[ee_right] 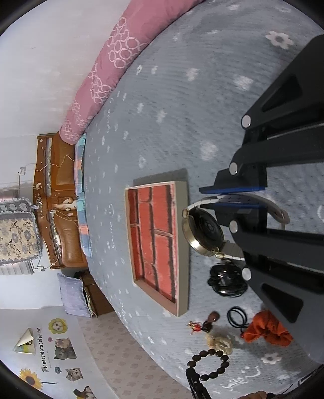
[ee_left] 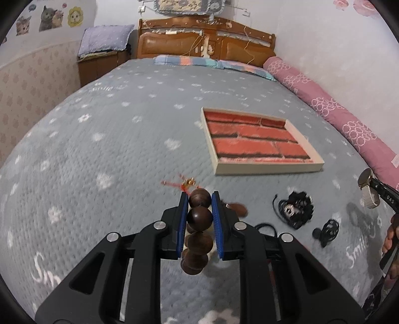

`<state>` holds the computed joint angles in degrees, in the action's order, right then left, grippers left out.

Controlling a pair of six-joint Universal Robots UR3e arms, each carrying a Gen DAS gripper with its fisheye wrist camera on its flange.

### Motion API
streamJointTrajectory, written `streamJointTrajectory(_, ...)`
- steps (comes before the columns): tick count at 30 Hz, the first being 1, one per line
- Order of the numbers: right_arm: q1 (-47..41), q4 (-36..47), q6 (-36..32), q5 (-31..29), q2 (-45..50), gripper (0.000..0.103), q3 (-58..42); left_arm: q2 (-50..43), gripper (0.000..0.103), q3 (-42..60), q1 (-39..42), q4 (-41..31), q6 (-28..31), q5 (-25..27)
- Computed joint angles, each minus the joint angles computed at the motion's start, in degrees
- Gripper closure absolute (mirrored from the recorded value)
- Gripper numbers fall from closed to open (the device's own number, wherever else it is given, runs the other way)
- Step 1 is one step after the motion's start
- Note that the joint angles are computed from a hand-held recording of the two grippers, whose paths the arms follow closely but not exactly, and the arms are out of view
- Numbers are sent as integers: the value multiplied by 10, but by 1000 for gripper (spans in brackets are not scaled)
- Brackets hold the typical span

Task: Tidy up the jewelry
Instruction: 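Carry the watch and bead bracelet with both tools into the brick-lined tray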

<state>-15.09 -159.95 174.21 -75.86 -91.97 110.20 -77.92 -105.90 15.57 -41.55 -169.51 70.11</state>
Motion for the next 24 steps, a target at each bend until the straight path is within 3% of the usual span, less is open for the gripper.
streamJointTrajectory(12, 25, 86, -3, -13, 55, 96, -141, -79, 85, 172, -65, -71, -40, 32)
streamJointTrajectory(24, 71, 184, 22, -40, 269, 96, -450, -319, 85, 503, -132, -132, -101, 41)
